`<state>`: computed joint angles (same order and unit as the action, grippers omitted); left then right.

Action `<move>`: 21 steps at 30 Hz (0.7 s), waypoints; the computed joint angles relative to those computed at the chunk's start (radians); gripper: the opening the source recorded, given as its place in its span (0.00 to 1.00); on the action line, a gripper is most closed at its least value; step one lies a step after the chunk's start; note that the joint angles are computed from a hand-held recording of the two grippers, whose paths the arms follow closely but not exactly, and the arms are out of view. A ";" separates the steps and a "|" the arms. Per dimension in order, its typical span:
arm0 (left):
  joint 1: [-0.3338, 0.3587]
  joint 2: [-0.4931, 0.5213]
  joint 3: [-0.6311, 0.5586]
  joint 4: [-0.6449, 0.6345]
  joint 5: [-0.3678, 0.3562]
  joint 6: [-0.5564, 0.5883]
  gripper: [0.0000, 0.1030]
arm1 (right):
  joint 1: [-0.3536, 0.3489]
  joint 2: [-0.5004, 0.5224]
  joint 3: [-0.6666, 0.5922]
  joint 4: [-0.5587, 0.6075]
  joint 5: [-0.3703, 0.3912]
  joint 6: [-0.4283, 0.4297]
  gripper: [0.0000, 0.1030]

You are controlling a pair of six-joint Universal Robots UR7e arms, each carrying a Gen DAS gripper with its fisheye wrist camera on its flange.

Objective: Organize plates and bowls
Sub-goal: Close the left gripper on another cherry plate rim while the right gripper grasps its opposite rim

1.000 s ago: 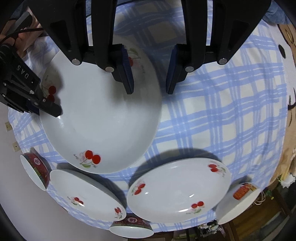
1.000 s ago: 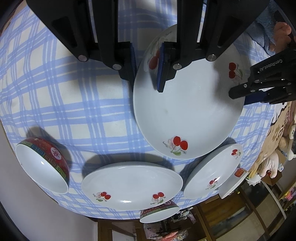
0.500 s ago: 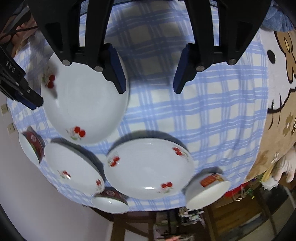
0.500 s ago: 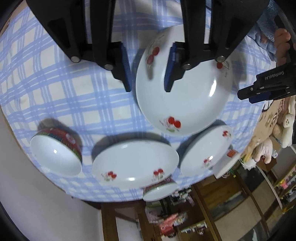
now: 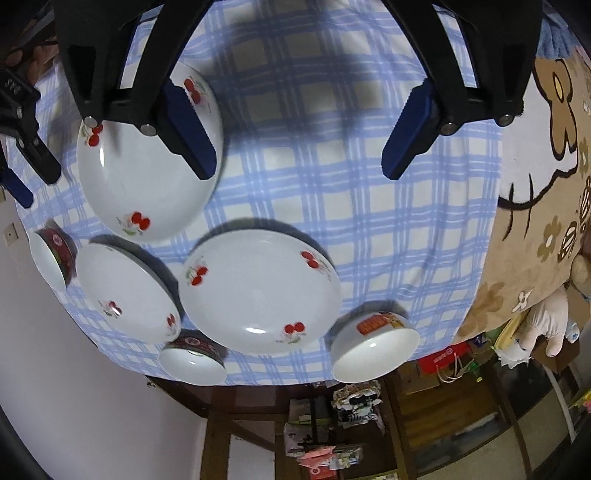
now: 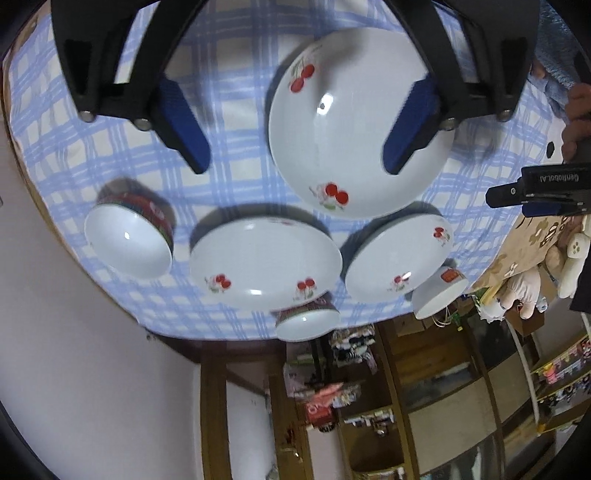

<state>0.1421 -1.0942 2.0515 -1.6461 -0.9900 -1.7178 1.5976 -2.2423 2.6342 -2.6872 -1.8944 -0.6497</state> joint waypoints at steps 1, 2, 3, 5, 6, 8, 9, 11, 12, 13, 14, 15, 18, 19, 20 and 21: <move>0.003 -0.007 -0.001 0.009 0.002 -0.008 0.88 | 0.009 0.007 0.000 -0.013 0.002 -0.003 1.00; 0.005 -0.012 0.001 0.011 0.004 -0.014 0.88 | 0.014 0.011 0.003 -0.026 0.002 -0.005 1.00; 0.007 -0.025 0.004 0.018 0.010 -0.025 0.89 | 0.023 0.019 0.004 -0.044 0.000 -0.004 1.00; 0.007 -0.040 0.004 0.037 0.021 -0.038 0.89 | 0.039 0.038 0.001 -0.068 -0.001 0.008 1.00; 0.008 -0.043 0.002 0.046 0.024 -0.038 0.89 | 0.042 0.045 -0.004 -0.071 0.006 0.012 1.00; 0.009 -0.052 -0.008 0.075 0.035 -0.031 0.89 | 0.057 0.068 -0.016 -0.083 0.015 0.028 1.00; 0.007 -0.056 -0.013 0.089 0.044 -0.029 0.89 | 0.066 0.080 -0.023 -0.091 0.017 0.035 1.00; 0.005 -0.067 -0.023 0.107 0.062 -0.024 0.89 | 0.092 0.112 -0.039 -0.111 0.016 0.048 1.00; 0.004 -0.074 -0.026 0.112 0.071 -0.018 0.89 | 0.109 0.136 -0.051 -0.129 0.012 0.054 1.00; 0.006 -0.078 -0.035 0.122 0.080 -0.008 0.89 | 0.121 0.153 -0.058 -0.141 0.009 0.059 1.00; 0.009 -0.079 -0.048 0.140 0.088 0.000 0.89 | 0.134 0.174 -0.068 -0.156 0.006 0.065 1.00; 0.012 -0.077 -0.059 0.156 0.094 0.001 0.89 | 0.145 0.196 -0.077 -0.173 0.006 0.070 1.00; 0.029 -0.082 -0.091 0.206 0.110 0.008 0.89 | 0.176 0.271 -0.112 -0.213 0.004 0.091 1.00; 0.037 -0.082 -0.099 0.219 0.112 0.008 0.89 | 0.186 0.298 -0.126 -0.222 0.006 0.098 1.00; 0.046 -0.083 -0.106 0.232 0.115 0.008 0.89 | 0.195 0.325 -0.141 -0.229 0.007 0.104 1.00; 0.052 -0.084 -0.110 0.243 0.117 0.004 0.89 | 0.200 0.342 -0.153 -0.228 0.010 0.106 1.00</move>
<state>0.1941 -1.1785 1.9414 -1.4035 -0.8727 -1.7136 1.7977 -1.9000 2.4817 -2.9156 -1.8844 -0.5441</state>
